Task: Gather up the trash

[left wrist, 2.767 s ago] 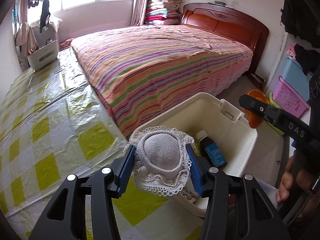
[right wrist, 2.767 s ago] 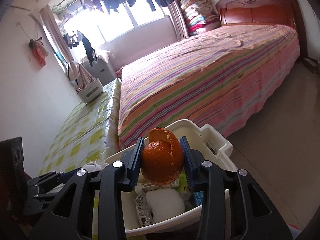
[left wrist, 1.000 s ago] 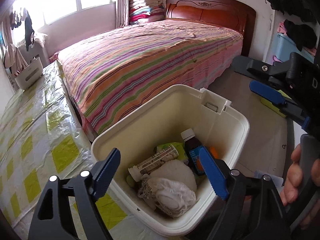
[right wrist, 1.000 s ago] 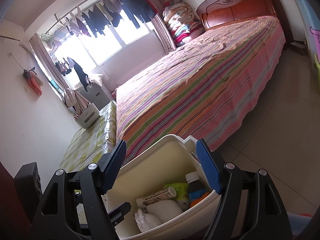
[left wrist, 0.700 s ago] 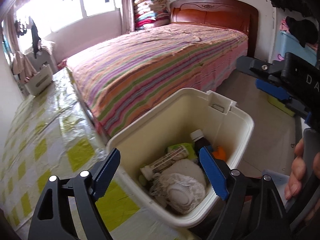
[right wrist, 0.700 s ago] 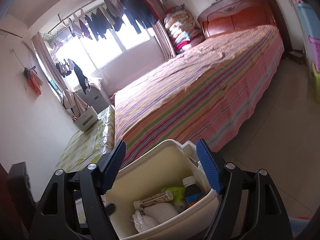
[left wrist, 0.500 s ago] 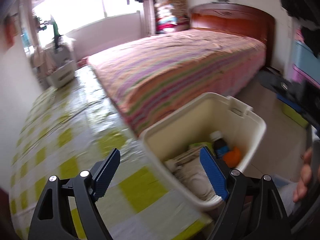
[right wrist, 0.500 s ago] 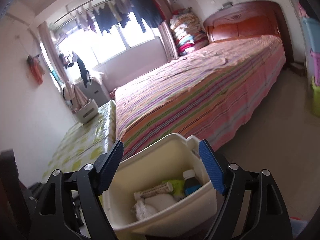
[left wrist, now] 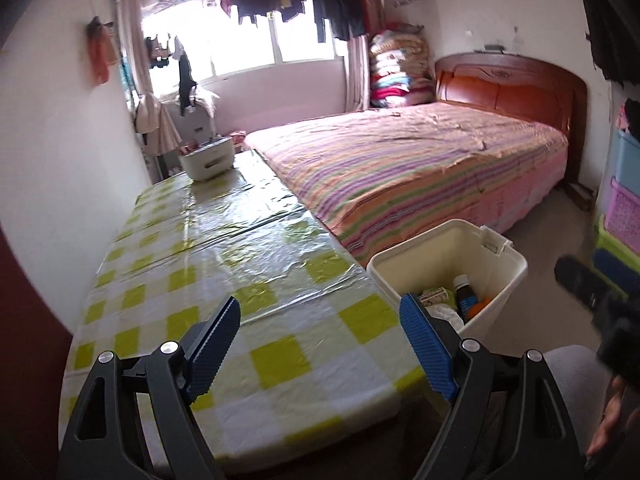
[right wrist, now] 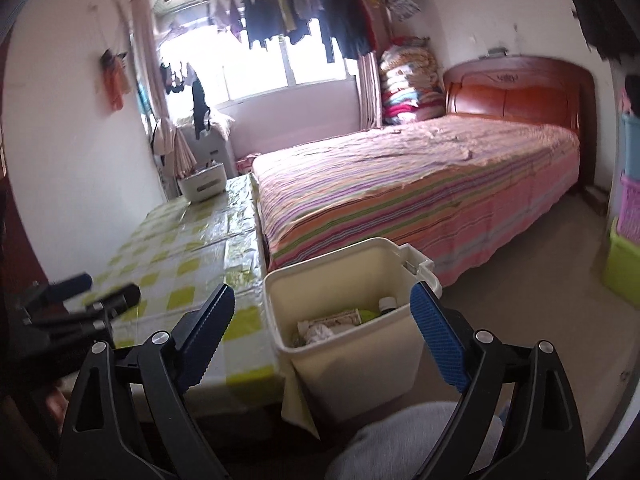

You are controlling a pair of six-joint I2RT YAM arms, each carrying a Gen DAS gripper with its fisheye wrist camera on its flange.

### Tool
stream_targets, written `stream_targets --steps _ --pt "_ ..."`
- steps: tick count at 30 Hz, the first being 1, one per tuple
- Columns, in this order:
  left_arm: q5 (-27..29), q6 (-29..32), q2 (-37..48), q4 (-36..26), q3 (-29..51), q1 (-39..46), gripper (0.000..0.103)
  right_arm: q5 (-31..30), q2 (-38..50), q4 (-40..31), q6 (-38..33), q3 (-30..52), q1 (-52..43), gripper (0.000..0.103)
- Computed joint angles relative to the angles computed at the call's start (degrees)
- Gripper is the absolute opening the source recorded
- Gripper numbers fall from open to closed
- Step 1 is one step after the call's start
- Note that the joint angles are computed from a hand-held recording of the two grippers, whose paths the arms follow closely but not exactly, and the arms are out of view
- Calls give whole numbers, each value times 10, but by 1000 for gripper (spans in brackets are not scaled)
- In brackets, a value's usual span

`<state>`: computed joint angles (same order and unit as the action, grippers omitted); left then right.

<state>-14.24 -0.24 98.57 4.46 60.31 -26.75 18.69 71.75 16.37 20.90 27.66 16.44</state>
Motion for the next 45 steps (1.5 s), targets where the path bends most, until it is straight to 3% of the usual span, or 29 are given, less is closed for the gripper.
stream_targets --steps 8,16,31,45 --pt "-22 -10 -82 14 -79 -3 80 17 -69 -56 -10 -16 17 92" --pt "4 0 -84 18 -87 34 80 18 25 -38 2 41 7 92" --pt "122 25 39 -20 32 138 80 45 222 -91 24 231 19 92" --pt "171 64 127 -78 142 145 80 69 244 -133 74 259 20 92"
